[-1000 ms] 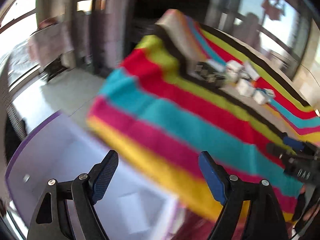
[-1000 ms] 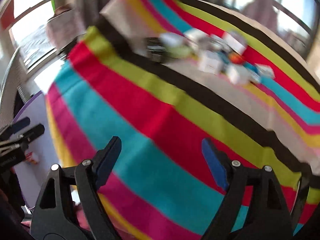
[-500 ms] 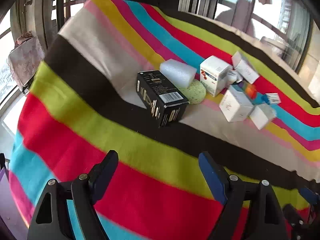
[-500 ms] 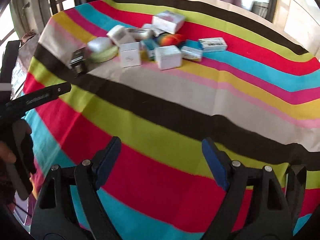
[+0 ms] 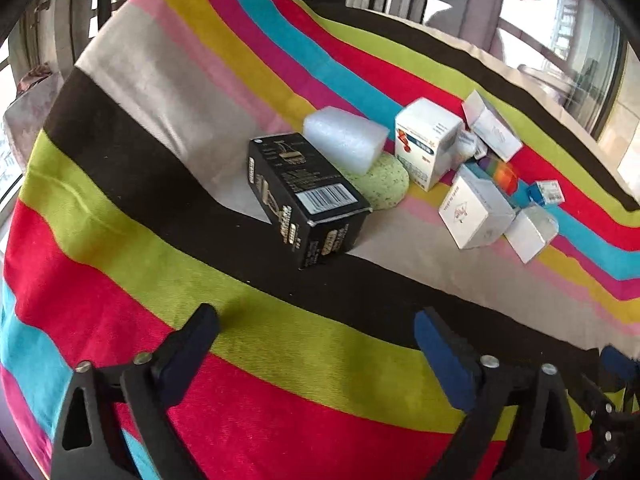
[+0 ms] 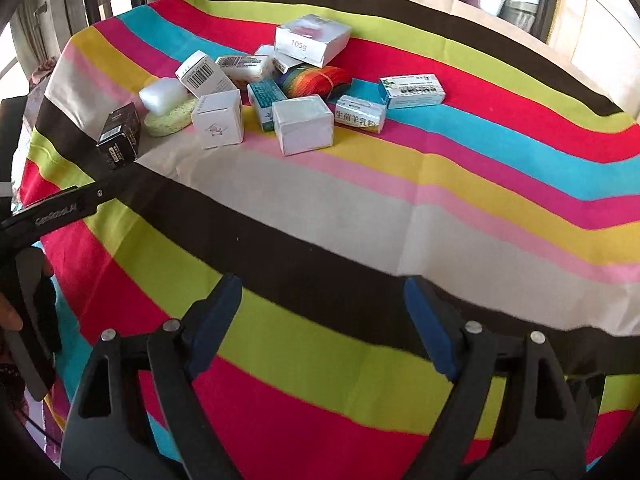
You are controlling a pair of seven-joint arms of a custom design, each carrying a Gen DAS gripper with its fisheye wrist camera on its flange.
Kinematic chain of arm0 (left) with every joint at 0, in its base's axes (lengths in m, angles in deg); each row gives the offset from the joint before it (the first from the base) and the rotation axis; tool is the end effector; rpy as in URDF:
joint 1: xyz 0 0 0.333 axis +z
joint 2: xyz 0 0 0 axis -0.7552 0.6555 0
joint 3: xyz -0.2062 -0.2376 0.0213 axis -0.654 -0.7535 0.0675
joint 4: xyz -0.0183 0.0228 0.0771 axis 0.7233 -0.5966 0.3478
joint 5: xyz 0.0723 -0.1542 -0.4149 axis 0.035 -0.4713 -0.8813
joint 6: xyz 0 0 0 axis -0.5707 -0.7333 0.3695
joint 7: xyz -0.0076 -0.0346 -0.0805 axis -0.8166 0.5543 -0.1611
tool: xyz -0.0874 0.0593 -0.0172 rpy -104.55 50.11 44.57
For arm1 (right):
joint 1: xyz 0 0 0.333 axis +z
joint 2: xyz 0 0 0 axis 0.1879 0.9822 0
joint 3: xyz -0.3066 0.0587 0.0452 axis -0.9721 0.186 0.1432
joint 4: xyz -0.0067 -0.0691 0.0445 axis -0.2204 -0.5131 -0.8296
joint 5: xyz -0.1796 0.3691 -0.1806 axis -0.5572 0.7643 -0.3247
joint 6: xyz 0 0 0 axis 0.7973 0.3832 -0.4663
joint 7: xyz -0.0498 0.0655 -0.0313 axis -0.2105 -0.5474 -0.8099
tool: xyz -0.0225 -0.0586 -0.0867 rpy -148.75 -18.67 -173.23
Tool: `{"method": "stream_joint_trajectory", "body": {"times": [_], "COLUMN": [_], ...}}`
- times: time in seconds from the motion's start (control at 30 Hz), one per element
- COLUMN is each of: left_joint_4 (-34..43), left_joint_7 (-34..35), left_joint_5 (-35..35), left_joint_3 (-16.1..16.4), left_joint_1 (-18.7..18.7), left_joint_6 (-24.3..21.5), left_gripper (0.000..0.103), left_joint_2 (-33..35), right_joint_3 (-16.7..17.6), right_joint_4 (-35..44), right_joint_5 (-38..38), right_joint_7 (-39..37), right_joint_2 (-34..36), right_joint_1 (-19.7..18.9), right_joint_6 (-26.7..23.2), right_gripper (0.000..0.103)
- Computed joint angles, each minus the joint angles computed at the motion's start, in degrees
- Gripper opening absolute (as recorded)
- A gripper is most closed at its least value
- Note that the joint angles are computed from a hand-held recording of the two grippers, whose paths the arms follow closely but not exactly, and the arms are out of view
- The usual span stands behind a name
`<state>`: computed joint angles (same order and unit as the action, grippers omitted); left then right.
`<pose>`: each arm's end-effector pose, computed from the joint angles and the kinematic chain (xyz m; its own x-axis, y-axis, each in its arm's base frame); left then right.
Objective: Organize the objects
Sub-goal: 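Move both tools back over the boxes on the table, then grasp the JIYIN MUSIC box with the left tool while the right tool grasps a white box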
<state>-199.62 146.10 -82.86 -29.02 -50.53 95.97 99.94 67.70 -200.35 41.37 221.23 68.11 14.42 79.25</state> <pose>0.6317 -0.1080 0.3112 -0.0825 -0.9908 0.1071 -0.7909 -0.0003 -0.6120 0.4600 0.1623 0.3325 -0.0463 -0.9981 0.0394 -0.8033 0.0138 -0.5954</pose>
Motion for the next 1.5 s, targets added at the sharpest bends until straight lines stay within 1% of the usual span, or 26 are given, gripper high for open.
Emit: {"method": "stream_joint_trajectory", "body": {"times": [0.1, 0.17, 0.23, 0.33, 0.47, 0.6, 0.7, 0.77, 1.07, 1.2, 1.3, 1.33, 1.37, 1.4, 1.43, 1.47, 1.5], "left_joint_4": [0.9, 1.5, 2.2, 2.5, 2.9, 3.0, 3.0, 2.9, 2.0, 1.9, 1.6, 1.6, 1.5, 1.5, 1.5, 1.4, 1.4], "left_joint_7": [-6.4, -10.8, -13.8, -15.2, -16.0, -16.7, -17.0, -16.9, -16.6, -16.5, -16.4, -16.3, -16.3, -16.2, -16.2, -16.3, -16.2], "left_joint_5": [7.5, 12.6, 16.2, 17.9, 19.0, 19.7, 20.0, 20.0, 20.0, 19.9, 19.8, 19.7, 19.7, 19.7, 19.7, 19.7, 19.7], "left_joint_3": [7.4, 10.6, 11.6, 10.1, 8.9, 8.5, 8.3, 8.0, 7.6, 7.5, 7.5, 7.5, 7.5, 7.4, 7.4, 7.5, 7.4], "left_joint_1": [-7.0, -10.0, -10.8, -9.3, -8.1, -7.7, -7.5, -7.2, -6.5, -6.4, -6.3, -6.2, -6.2, -6.2, -6.2, -6.2, -6.2], "left_joint_6": [-1.6, -2.6, -3.4, -3.5, -3.7, -3.8, -3.8, -3.8, -3.6, -3.5, -3.5, -3.4, -3.4, -3.4, -3.4, -3.4, -3.4], "left_gripper": [0.103, 0.103, 0.103, 0.103, 0.103, 0.103, 0.103, 0.103, 0.103, 0.103, 0.103, 0.103, 0.103, 0.103, 0.103, 0.103, 0.103], "left_joint_2": [0.3, 0.6, 0.9, 1.1, 1.4, 1.4, 1.4, 1.3, 0.7, 0.6, 0.4, 0.3, 0.3, 0.3, 0.3, 0.2, 0.2], "right_joint_3": [-0.8, -1.2, -2.0, -3.6, -5.7, -7.4, -8.7, -9.4, -11.3, -10.6, -10.7, -10.0, -10.4, -11.4, -11.5, -10.5, -9.5], "right_joint_4": [1.7, 3.0, 5.0, 7.9, 11.8, 16.4, 18.4, 19.4, 21.8, 21.1, 20.6, 20.2, 20.0, 19.8, 19.0, 18.4, 17.9], "right_joint_5": [1.1, 1.4, 2.2, 4.4, 7.4, 10.0, 10.7, 12.5, 20.6, 26.6, 30.0, 32.4, 33.1, 32.5, 32.6, 34.5, 36.7], "right_joint_7": [-2.0, -3.1, -5.1, -9.0, -13.7, -18.7, -20.2, -21.9, -29.8, -37.2, -41.7, -44.4, -45.0, -44.5, -45.5, -48.1, -50.3], "right_joint_2": [2.0, 3.4, 5.6, 8.9, 12.6, 16.3, 18.2, 19.3, 22.2, 22.4, 22.5, 22.6, 22.6, 22.4, 22.0, 21.6, 21.3], "right_joint_1": [0.7, 1.3, 2.3, 4.2, 6.5, 8.6, 9.8, 10.2, 10.8, 9.4, 8.7, 7.7, 7.9, 8.6, 8.6, 7.7, 6.9], "right_joint_6": [-0.5, -1.1, -1.3, -1.6, -1.5, -2.3, -2.0, -1.4, 1.0, 3.1, 4.9, 6.2, 6.8, 7.5, 9.2, 10.4, 10.1], "right_gripper": [0.087, 0.087, 0.089, 0.090, 0.092, 0.092, 0.094, 0.094, 0.099, 0.099, 0.099, 0.098, 0.091, 0.069, 0.054, 0.051, 0.051]}}
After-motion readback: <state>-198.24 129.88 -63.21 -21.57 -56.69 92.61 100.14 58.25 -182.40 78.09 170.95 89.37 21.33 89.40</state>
